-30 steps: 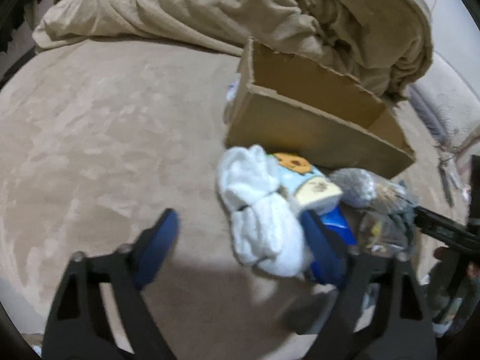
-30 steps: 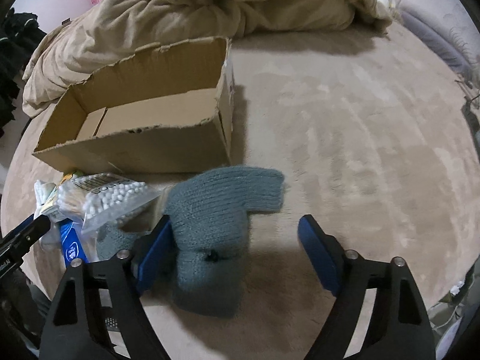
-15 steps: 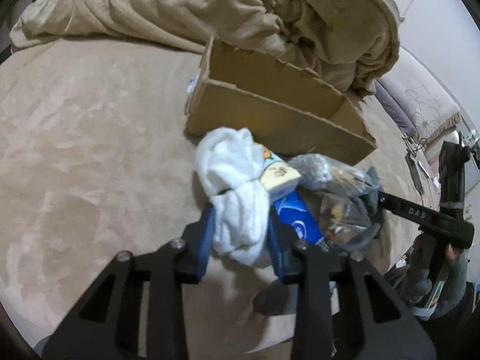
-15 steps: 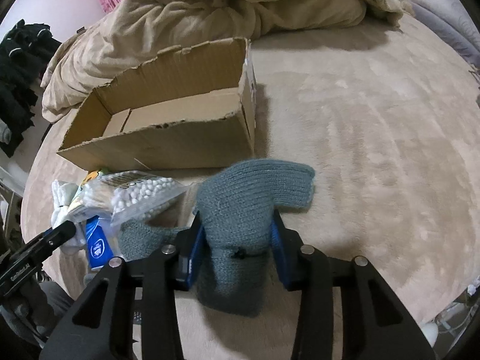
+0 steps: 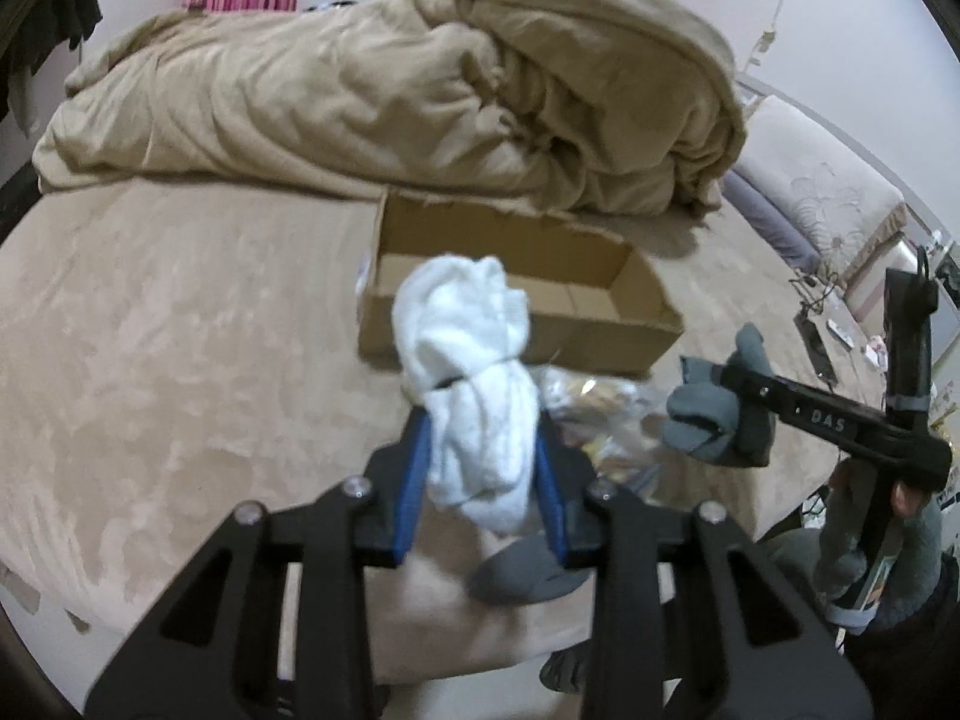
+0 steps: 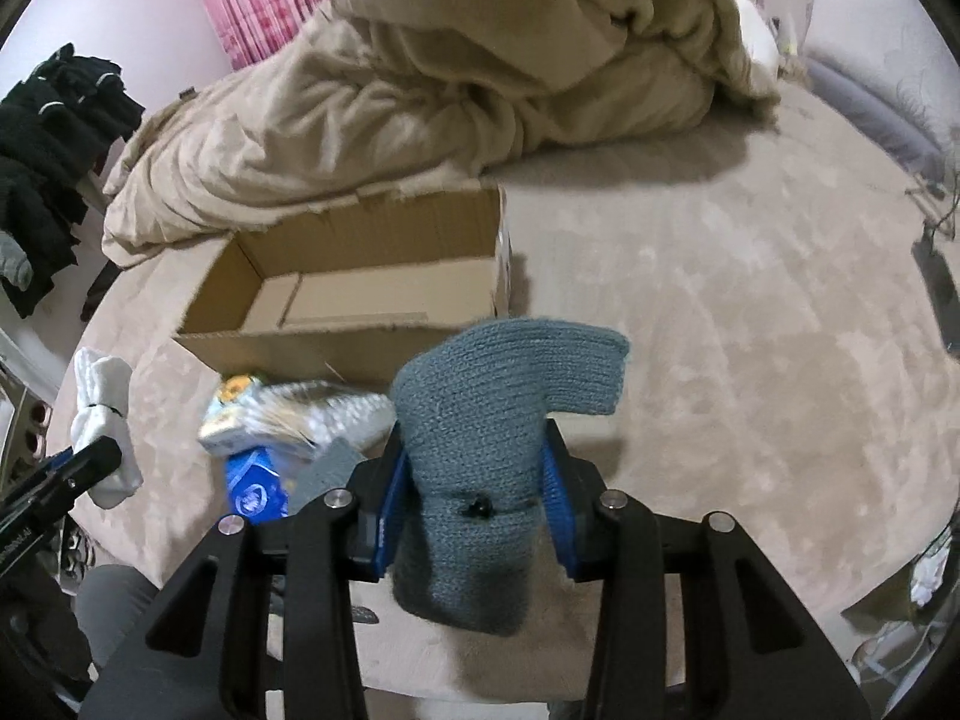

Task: Organize objects
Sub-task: 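Carry both socks into the cardboard box and open both tools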

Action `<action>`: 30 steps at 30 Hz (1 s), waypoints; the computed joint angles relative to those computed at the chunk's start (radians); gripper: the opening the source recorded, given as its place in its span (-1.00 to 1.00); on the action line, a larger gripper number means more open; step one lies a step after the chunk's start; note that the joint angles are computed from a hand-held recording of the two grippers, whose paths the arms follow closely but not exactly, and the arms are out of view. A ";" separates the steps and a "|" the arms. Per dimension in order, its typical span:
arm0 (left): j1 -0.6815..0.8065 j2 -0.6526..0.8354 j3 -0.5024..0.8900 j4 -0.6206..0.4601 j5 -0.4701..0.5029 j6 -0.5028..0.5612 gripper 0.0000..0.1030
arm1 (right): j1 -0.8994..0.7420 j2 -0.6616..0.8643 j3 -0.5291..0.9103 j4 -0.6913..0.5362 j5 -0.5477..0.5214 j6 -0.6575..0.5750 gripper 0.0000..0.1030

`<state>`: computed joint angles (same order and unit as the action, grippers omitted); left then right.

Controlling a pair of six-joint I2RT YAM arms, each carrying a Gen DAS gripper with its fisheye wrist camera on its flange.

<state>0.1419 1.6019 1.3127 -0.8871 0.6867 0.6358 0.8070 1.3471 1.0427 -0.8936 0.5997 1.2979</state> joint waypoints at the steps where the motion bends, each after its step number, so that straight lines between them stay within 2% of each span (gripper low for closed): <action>1: -0.001 -0.005 0.015 -0.015 0.008 0.000 -0.35 | 0.004 -0.003 0.018 -0.019 0.015 -0.004 -0.19; 6: -0.027 -0.014 0.083 -0.054 0.027 -0.008 -0.35 | 0.002 -0.019 0.098 -0.079 0.068 -0.058 -0.19; 13: -0.125 0.013 0.148 -0.004 -0.019 -0.078 -0.34 | -0.107 -0.003 0.180 -0.032 0.068 -0.253 -0.19; 21: -0.267 0.115 0.214 0.088 -0.058 -0.180 -0.33 | -0.250 0.055 0.204 0.081 -0.009 -0.443 -0.19; 30: -0.370 0.309 0.303 0.154 -0.065 -0.248 -0.31 | -0.403 0.140 0.114 0.274 -0.155 -0.545 -0.19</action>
